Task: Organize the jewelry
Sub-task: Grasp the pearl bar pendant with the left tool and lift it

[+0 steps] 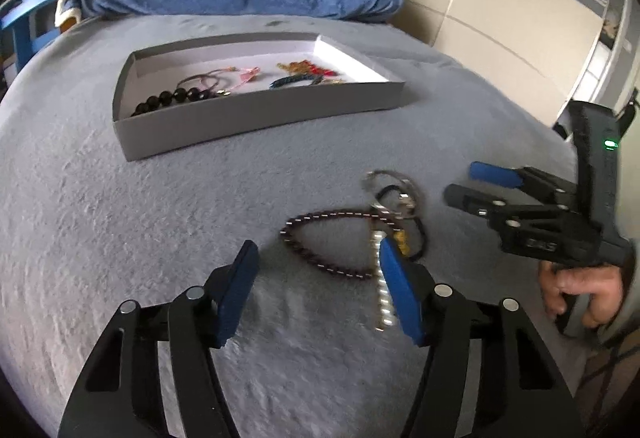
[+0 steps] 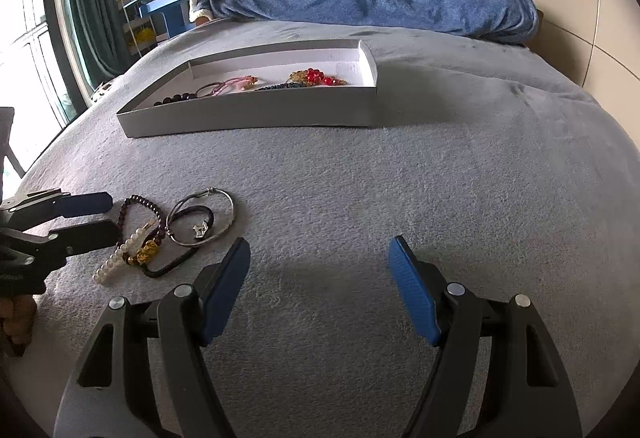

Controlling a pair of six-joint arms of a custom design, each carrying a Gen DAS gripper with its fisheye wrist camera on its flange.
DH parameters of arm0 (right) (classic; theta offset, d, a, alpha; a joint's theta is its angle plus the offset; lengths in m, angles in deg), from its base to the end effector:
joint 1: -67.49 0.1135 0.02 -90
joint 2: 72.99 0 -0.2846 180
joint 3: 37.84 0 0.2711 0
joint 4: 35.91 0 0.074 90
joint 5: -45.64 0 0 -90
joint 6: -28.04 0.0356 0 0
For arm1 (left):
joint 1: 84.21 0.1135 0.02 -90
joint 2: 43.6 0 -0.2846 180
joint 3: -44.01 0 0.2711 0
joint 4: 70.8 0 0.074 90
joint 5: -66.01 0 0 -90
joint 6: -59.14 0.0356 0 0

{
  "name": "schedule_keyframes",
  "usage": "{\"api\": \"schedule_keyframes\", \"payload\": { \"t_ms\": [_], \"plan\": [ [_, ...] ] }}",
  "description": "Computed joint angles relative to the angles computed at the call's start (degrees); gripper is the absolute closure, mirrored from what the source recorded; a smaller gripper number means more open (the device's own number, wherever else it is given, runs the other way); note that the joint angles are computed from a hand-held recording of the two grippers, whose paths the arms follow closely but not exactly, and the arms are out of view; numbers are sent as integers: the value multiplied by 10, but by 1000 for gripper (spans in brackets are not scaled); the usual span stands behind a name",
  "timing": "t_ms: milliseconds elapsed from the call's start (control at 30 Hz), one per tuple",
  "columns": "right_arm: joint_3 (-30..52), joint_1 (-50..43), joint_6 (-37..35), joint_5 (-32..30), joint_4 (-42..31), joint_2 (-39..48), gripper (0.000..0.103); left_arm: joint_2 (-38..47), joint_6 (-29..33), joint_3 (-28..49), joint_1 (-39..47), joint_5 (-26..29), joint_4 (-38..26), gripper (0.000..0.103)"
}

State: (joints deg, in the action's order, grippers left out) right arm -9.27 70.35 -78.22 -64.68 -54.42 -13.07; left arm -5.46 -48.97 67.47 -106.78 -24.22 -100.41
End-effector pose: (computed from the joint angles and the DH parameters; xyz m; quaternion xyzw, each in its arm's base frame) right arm 0.1773 0.0212 0.1366 -0.2132 0.9017 0.1251 0.3548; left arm 0.1264 -0.0524 0.1440 0.0351 0.9208 -0.1333 0.3648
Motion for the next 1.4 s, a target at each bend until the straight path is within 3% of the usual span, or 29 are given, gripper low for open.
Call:
{"api": "schedule_keyframes", "payload": {
  "t_ms": [100,200,300,367,400,633,800,933,1067,1400],
  "plan": [
    [0,1,2,-1,2,2,32,-19,-10,-2,-49,-17,-21,39],
    [-1,1,2,-3,2,2,32,16,-13,3,-77,-35,-16,43],
    [-1,-1,3,-6,3,1,32,28,-12,1,-65,-25,-13,65],
    [0,-7,2,-12,0,1,32,18,-9,-3,-52,-14,-19,92],
    [1,-9,3,-15,-1,0,32,0,-6,-6,-39,-3,-28,93],
    [2,-19,-6,-34,-10,-7,32,-151,5,-13,-5,-4,-145,93],
    [5,-9,-23,-47,-37,-29,32,-211,20,-15,66,10,-197,93],
    [16,28,-27,-46,-54,-25,32,-186,24,-21,87,15,-186,93],
    [37,80,-11,-20,-49,12,32,-135,6,-21,38,-31,-156,91],
    [74,180,15,25,-24,96,32,-136,17,-27,54,-18,-151,90]
  ]
}}
